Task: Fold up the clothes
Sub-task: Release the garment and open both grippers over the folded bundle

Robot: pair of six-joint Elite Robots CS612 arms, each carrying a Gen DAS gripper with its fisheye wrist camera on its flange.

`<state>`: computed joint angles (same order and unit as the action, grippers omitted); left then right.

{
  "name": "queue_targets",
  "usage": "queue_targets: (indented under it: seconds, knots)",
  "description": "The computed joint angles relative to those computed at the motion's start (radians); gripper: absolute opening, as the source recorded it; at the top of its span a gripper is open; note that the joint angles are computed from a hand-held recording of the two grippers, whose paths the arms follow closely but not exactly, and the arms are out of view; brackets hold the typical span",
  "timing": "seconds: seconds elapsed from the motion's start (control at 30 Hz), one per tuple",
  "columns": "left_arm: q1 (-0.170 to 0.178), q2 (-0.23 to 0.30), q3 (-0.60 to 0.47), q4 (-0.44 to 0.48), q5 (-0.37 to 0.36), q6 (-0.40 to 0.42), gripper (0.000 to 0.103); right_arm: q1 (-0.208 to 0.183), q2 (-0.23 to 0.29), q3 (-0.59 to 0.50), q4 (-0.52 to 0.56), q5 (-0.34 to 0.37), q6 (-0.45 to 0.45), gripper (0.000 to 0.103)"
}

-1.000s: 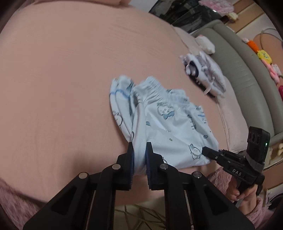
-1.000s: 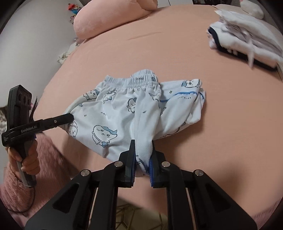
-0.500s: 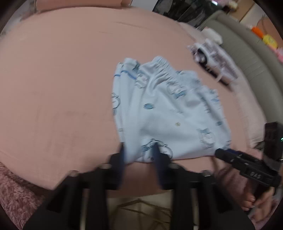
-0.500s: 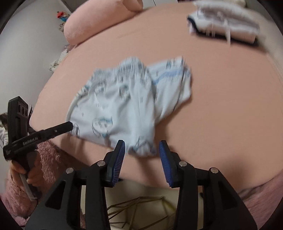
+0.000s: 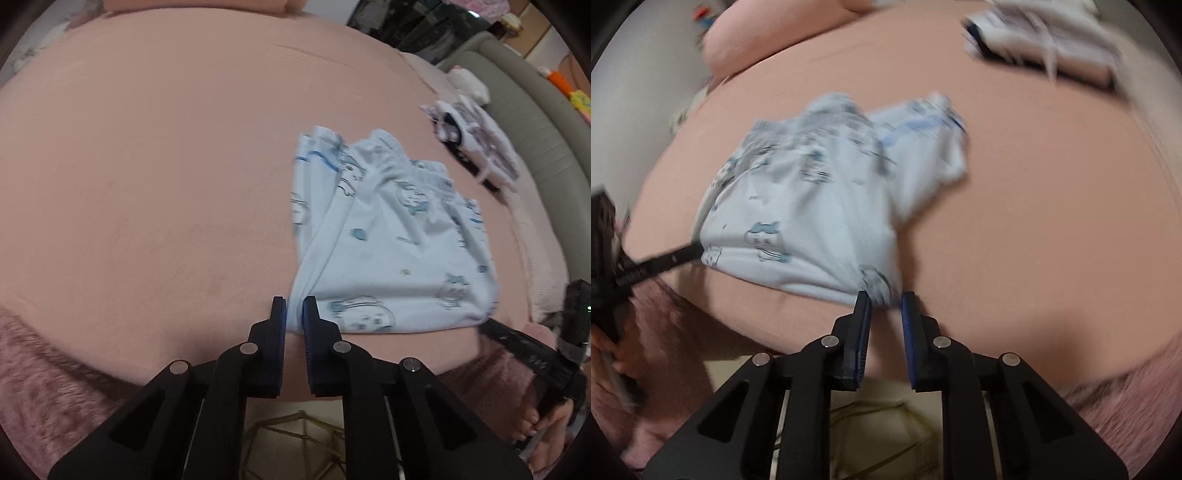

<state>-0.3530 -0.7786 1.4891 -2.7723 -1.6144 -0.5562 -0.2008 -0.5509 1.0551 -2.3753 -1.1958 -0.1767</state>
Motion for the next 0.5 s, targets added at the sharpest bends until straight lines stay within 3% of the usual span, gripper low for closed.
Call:
queue_targets:
  seconds: [0.07, 0.1, 0.17, 0.23, 0.3, 0.37, 0.43, 0.5]
  knots:
    - [-0.003, -0.015, 0.014, -0.002, 0.07, -0.028, 0.015, -0.005, -0.01, 0.015, -0.046, -0.04, 0.034, 0.017]
    - [0.002, -0.016, 0.024, -0.053, 0.055, -0.042, 0.015, -0.006, -0.016, 0.028, -0.089, -0.049, 0.042, 0.021]
    - [0.014, 0.001, 0.018, -0.163, -0.043, -0.028, 0.015, -0.006, -0.028, 0.053, -0.183, -0.06, 0.055, 0.023]
    - [-0.001, 0.021, -0.018, -0.199, -0.057, 0.074, 0.015, 0.001, -0.02, 0.04, -0.204, 0.001, 0.026, 0.024]
    - [-0.012, 0.047, -0.065, -0.168, -0.086, 0.163, 0.016, 0.022, -0.004, 0.013, -0.194, 0.024, -0.041, 0.024]
    - [-0.02, 0.074, -0.118, -0.072, -0.084, 0.2, 0.016, 0.039, 0.011, -0.007, -0.167, 0.015, -0.115, 0.024]
    - [-0.017, 0.078, -0.121, -0.014, -0.059, 0.2, 0.013, 0.048, 0.022, -0.012, -0.124, -0.037, -0.191, 0.021]
    - [-0.013, 0.068, -0.108, 0.018, -0.016, 0.181, 0.007, 0.047, 0.025, 0.001, -0.147, -0.059, -0.22, 0.016]
